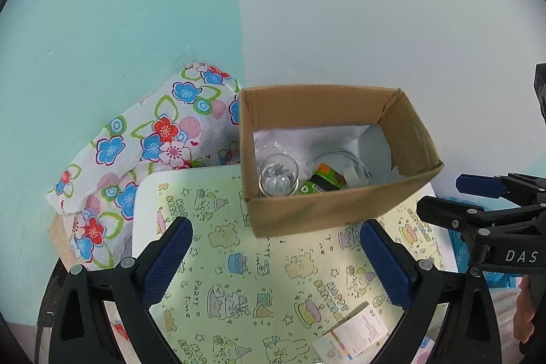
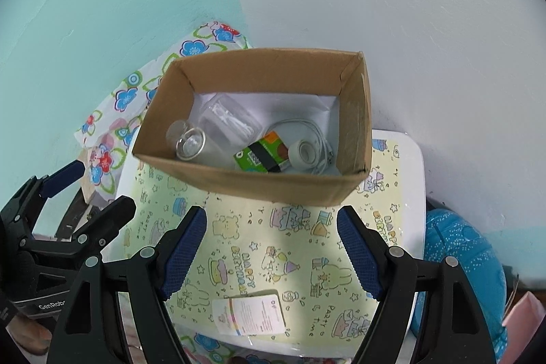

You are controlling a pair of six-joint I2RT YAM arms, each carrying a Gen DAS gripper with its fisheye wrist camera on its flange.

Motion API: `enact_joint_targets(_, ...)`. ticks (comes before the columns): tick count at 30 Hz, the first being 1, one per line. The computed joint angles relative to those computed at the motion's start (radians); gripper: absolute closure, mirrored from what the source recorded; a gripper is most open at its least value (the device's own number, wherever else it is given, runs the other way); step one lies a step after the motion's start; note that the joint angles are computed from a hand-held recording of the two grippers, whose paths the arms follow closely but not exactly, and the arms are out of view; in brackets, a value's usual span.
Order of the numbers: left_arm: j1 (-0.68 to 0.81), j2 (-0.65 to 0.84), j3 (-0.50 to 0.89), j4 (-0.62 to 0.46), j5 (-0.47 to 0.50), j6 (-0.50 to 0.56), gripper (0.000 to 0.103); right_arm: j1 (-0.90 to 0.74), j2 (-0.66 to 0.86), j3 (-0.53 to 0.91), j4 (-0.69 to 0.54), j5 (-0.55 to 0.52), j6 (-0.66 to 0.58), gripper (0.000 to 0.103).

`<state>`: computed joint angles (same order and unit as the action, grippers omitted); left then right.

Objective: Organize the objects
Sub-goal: 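Move the right gripper back down toward the white card on the mat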

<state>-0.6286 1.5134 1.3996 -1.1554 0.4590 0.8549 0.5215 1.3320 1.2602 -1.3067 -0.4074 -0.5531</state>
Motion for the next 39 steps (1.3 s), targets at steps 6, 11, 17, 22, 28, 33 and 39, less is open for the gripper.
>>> enact_joint_targets(6,0.032,-0.022,-0.014,-0.036,0.001,0.040,0.004,-0.025,-0.074,-0.035,-0.020,-0.001,-0.045,0.022)
enact_joint_targets(11,0.061,-0.043,-0.030,-0.060,0.015,0.054,0.004,-0.044,-0.113,-0.054,-0.034,0.012,-0.078,0.022)
enact_joint_targets(17,0.087,-0.074,-0.086,-0.052,0.005,0.086,0.004,-0.078,-0.139,-0.107,-0.048,0.008,-0.128,0.022)
enact_joint_targets(22,0.102,-0.100,-0.162,-0.024,-0.008,0.115,0.004,-0.117,-0.158,-0.172,-0.059,0.006,-0.185,0.022)
enact_joint_targets(28,0.120,-0.120,-0.247,0.014,-0.019,0.151,0.004,-0.148,-0.197,-0.268,-0.035,0.013,-0.237,0.022)
enact_joint_targets(33,0.140,-0.125,-0.300,0.047,-0.034,0.186,0.004,-0.189,-0.210,-0.350,-0.008,0.017,-0.279,0.022)
enact_joint_targets(39,0.158,-0.160,-0.408,0.129,-0.051,0.251,0.004,-0.220,-0.211,-0.440,0.014,0.021,-0.321,0.022)
